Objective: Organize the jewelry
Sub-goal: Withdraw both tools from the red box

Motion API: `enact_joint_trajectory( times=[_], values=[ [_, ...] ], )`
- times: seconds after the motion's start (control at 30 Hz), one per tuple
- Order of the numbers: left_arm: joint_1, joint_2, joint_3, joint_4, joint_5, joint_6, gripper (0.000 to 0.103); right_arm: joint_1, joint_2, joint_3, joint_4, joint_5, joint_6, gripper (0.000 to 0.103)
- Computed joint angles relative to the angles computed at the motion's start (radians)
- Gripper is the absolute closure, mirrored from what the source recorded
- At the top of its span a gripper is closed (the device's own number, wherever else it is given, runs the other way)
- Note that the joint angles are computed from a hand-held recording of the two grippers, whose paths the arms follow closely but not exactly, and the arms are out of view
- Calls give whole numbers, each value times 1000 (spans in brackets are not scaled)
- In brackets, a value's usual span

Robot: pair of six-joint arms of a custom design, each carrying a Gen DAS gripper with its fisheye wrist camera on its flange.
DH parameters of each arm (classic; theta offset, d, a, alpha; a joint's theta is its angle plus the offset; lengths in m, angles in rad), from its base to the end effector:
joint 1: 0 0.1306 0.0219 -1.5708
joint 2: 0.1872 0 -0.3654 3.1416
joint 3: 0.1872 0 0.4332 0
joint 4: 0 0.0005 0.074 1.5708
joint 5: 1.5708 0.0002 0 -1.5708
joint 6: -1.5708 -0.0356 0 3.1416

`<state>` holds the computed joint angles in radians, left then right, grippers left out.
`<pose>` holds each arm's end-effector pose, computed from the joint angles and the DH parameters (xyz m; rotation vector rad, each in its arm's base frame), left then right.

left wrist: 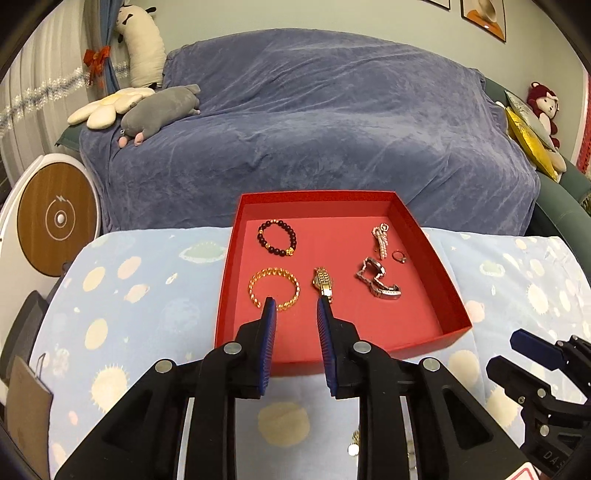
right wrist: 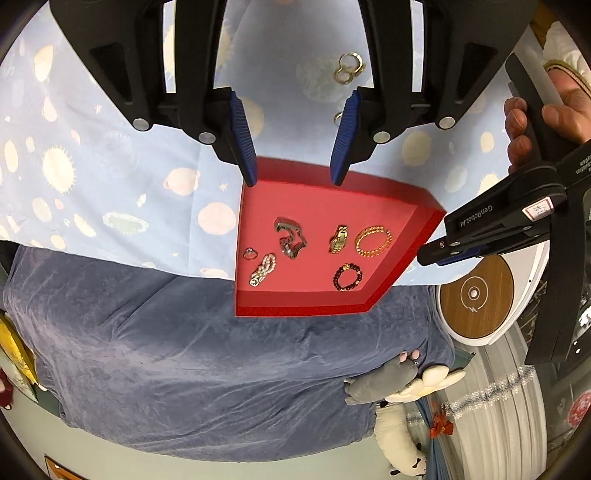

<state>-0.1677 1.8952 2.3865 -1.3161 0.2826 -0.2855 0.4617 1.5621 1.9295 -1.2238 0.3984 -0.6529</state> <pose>0.6451 -0.1198 0.5740 0.6604 2.2777 -0.2817 0.5085 0.2370 0.5650 0.3981 2.3078 0.0608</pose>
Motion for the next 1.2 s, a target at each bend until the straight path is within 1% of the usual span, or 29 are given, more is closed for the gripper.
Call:
enact_joint_trajectory(
  times=[0.07, 0.13, 0.23, 0.37, 0.47, 0.63, 0.83, 0.93, 1.03, 1.2],
  values=[
    [10, -58, -84, 26, 1, -2, 81, 27, -21, -27, -2, 13, -27, 63],
    [16, -121, -176, 62, -15, -12, 81, 52, -36, -47, -11, 29, -43, 62],
    [31, -184, -273, 74, -17, -12, 81, 80, -58, -82, -12, 28, -74, 62],
    [56, -230, -354, 56, -9, -5, 81, 105, -75, -127, -13, 16, -106, 62],
    [64, -248, -389, 52, -6, -1, 81, 116, -66, -136, -21, 11, -94, 62],
    [75, -288, -463, 96, -9, -37, 81, 120, -41, -141, -17, -30, -84, 62],
    [87, -274, -469, 50, -5, -63, 81, 119, 3, -119, -17, -70, -72, 62],
    [87, -276, -472, 45, 0, -75, 81, 110, 17, -114, -16, -89, -74, 62],
    [90, -277, -470, 38, 11, -85, 81, 103, 27, -112, -14, -105, -73, 64],
    [92, -268, -462, 22, 15, -90, 81, 99, 48, -100, -6, -95, -51, 69]
  ],
)
